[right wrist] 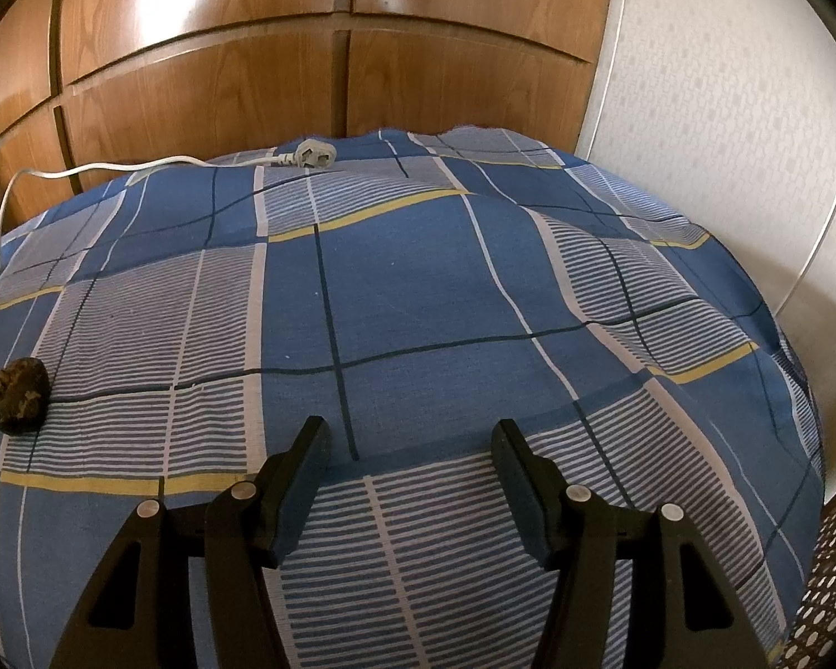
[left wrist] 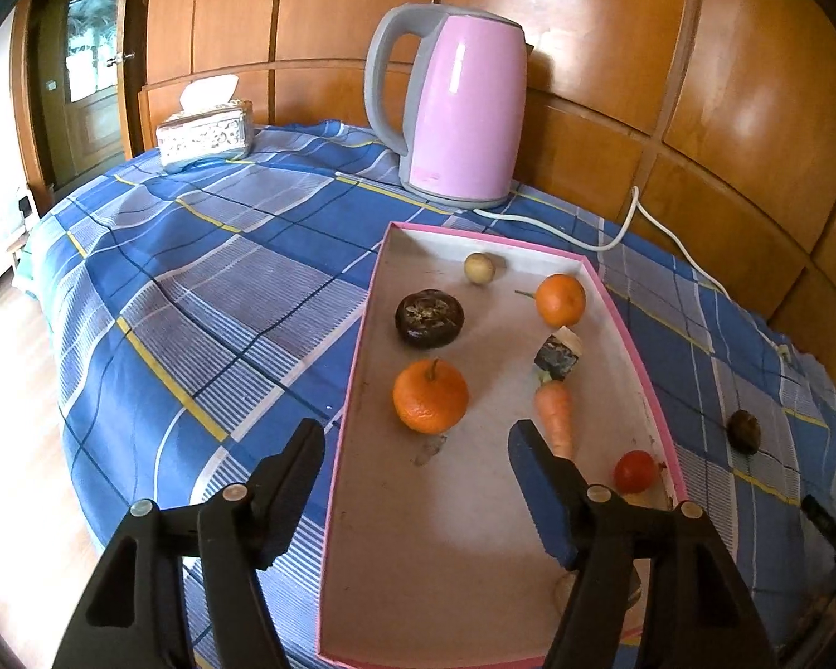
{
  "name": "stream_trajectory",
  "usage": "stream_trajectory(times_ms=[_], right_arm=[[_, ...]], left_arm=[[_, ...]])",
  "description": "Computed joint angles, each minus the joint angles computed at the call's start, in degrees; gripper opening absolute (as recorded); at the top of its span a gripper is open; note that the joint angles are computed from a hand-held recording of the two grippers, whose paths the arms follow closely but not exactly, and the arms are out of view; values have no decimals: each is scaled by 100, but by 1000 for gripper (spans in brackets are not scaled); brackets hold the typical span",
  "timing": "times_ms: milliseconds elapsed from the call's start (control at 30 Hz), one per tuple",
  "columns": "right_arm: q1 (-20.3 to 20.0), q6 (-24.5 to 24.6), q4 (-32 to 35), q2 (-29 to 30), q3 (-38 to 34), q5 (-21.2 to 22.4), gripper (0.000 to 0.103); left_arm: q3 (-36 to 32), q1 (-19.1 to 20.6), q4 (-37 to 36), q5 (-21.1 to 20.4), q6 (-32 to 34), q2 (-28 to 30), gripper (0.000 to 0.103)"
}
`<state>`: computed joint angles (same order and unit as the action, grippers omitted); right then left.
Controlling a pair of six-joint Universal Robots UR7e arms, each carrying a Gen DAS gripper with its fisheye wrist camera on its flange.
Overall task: Organize fruits
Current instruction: 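Move the right tool to the dark brown round fruit and grasp it, then carry the dark fruit into the tray and open the right gripper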
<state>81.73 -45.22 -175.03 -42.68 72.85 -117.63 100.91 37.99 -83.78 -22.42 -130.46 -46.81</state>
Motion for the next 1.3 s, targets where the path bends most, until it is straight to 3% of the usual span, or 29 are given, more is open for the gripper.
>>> stream_trajectory(times_ms=[167, 233, 400, 467, 567, 667, 833, 867, 900, 933, 967, 1133, 1300], right_arm=[[82, 15, 358, 2, -111, -113, 61], [96, 198, 1044, -133, -120, 185, 61], [222, 28, 2084, -325, 12, 1002, 61], [317, -165, 2473, -334, 35, 1277, 70], [473, -515, 2792, -279, 56, 1507, 71], [629, -859, 2899, -149, 49, 1440, 71], [785, -1250, 2637, 218, -62, 873, 71], [793, -1274, 2583, 282, -85, 740, 66], [781, -1275, 2529, 307, -83, 728, 64], [751, -1261, 2440, 295, -51, 840, 54], [735, -1259, 2364, 313, -70, 850, 51], [701, -1434, 2106, 258, 101, 971, 51], [660, -1204, 2498, 284, -87, 1107, 51]], left_arm=[[51, -29, 150, -80, -225, -28, 72], [84, -28, 125, -130, -259, -32, 72], [169, -34, -62, -170, -212, -51, 75], [176, -40, -93, -163, -212, -43, 75], [193, -42, -136, -168, -181, -45, 75], [213, -52, -126, -176, -225, -59, 75], [249, -73, -112, -197, -276, -75, 76], [262, -74, -121, -206, -282, -81, 76], [283, -73, -155, -210, -274, -90, 76], [299, -75, -174, -213, -276, -99, 76], [309, -72, -194, -211, -268, -103, 76], [335, -71, -296, -217, -201, -102, 76], [333, -75, -360, -222, -136, -87, 76]])
